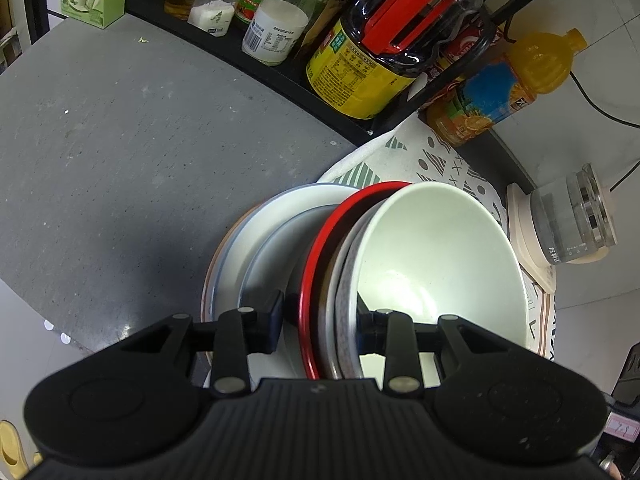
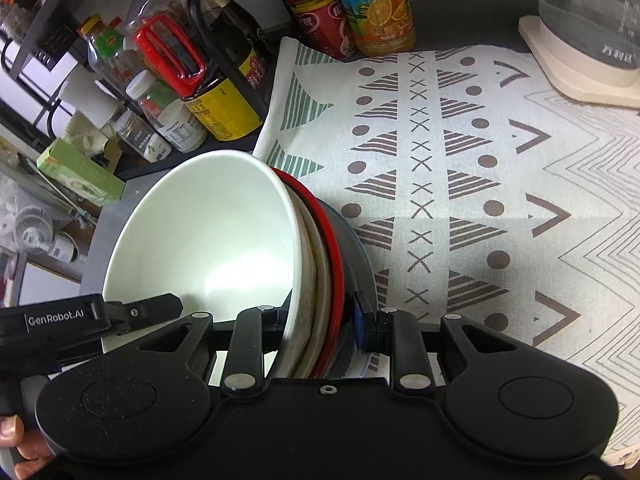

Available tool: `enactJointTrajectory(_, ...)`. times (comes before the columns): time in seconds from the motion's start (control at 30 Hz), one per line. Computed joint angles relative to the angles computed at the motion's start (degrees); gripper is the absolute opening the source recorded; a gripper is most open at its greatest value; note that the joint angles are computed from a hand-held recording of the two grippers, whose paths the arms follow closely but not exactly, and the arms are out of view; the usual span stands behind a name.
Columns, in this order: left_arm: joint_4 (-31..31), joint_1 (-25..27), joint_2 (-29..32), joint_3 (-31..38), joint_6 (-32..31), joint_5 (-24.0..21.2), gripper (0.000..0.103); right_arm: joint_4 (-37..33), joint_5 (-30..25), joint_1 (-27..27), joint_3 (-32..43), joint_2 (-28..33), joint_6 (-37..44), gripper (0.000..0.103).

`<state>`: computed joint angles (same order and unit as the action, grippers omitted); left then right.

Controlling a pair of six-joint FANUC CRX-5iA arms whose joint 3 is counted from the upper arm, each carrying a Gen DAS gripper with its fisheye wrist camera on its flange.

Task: Organize plates and bowls
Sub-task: 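Open both grippers and release the bowl stack on the plates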

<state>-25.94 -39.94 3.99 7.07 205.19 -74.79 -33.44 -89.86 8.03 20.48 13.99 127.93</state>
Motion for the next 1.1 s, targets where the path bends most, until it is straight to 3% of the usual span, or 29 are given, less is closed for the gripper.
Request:
enactJointTrajectory(0.37,-1.78,-1.11,0.08,0.29,2.92,-0.34,0.036,-2.08,0.43,-0.89,0.68,0.40,-0.37,0.031)
enactJointTrajectory(0.43,-2.58,-1.49,0.27,1.21,2.29,-1.44,0.042,-2.03,0.77,-0.99,0.71,0.12,-0.17,0.034)
enactJointTrajectory(0.5,-3.29,-1.85,0.74,2.72,1.68,-3.42,0.050,-1.97,1.29,-1.23,0.63,-0.41,0.35,0.046)
enactJointTrajectory(0.57,-4.12,-2.24,1.30,4.31,1.02,-5.50,0.062,-2.61,1.53,-1.96,0.89,-0.84,0.62,0.050)
enactJointTrajectory(0.67,-5.34,-2.90,1.79,5.98,-0.59,-7.54,0.071,-3.68,0.66,-3.12,1.94,-0.93,0.68,0.055)
enactJointTrajectory(0.77,-5.49,-3.01,2.03,6.93,-3.03,-8.31,0.073,-4.46,0.04,-4.26,2.46,-1.37,1.44,0.059)
enactJointTrajectory(0.9,-5.83,-3.31,2.34,8.34,-5.25,-9.06,0.073,-6.03,-0.31,-6.45,2.80,-2.28,2.82,0.076)
enactJointTrajectory(1.1,-7.13,-4.39,3.97,12.46,-10.97,-10.85,0.080,-8.27,0.11,-10.56,2.47,-3.77,3.16,0.086)
